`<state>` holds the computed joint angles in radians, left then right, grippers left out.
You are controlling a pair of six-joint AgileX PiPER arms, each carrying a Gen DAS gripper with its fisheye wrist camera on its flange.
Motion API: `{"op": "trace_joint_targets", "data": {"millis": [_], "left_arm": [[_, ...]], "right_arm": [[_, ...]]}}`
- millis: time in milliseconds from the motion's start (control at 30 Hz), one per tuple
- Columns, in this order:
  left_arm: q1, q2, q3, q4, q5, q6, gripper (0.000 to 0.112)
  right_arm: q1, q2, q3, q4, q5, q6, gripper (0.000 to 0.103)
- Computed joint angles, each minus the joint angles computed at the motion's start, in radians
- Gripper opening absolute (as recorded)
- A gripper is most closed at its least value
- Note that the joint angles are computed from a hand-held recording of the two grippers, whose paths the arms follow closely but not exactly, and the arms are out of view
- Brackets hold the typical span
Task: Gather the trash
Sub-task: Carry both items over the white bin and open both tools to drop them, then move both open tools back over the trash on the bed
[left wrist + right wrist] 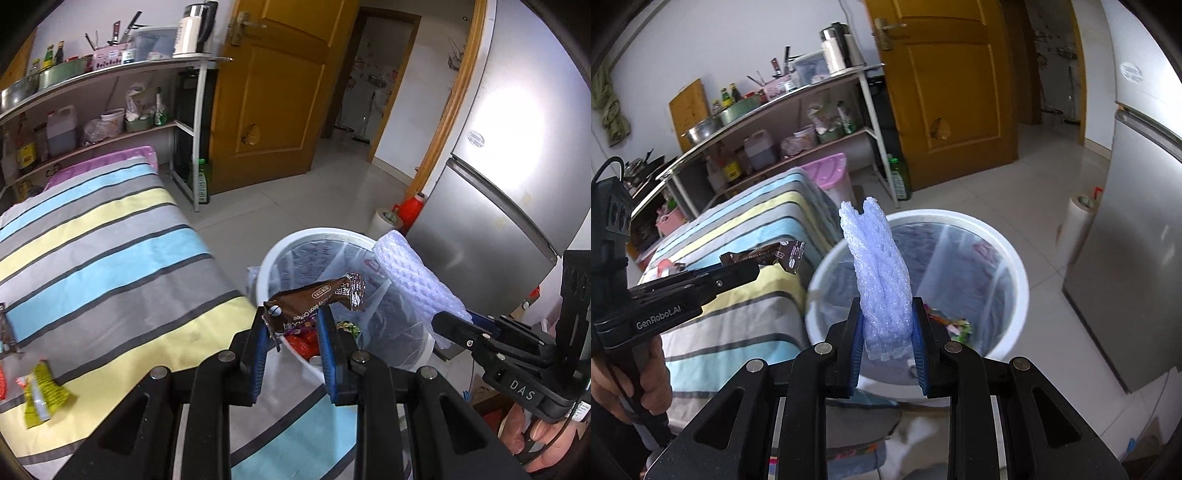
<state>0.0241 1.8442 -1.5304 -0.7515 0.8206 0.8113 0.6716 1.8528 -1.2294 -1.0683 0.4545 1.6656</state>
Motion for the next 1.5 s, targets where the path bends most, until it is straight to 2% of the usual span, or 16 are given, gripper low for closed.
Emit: {"op": "trace_joint_targets", "data": {"millis": [300, 633, 733, 767, 800, 1033, 1500], "left_arm": [[-0.084, 0.064, -0.057, 0.041, -0.03, -0.048, 0.027], [-0.131, 0.131, -0.131, 0.103, -0.029, -0.129, 0.028], [-0.134, 0.145, -0.151, 0.114, -0.011, -0.147, 0.036], [-0.131, 0.148, -0.156, 0.107, -0.005, -0.147, 0.044], [-0.129, 0.15, -0.159, 0.102, -0.002, -0.146, 0.048], [-0.131, 0.149, -0.153, 0.099, -0.004, -0.147, 0.048], [-0.06, 0.016, -0.008, 0.011, -0.035, -0.041, 0.048]], "right_arm": [[-0.071, 0.032, 0.009, 0.027, -0.039, -0.026, 0.025], [-0.123, 0.072, -0.007, 0.082, -0.091, -0.089, 0.027], [-0.12, 0.076, -0.005, 0.079, -0.077, -0.082, 0.03], [-0.121, 0.075, -0.003, 0.075, -0.08, -0.078, 0.031], [-0.12, 0.076, -0.002, 0.068, -0.08, -0.069, 0.032], [-0.109, 0.066, 0.011, 0.039, -0.07, -0.035, 0.04], [-0.029, -0.001, 0.026, 0.008, -0.008, -0.005, 0.04]]}}
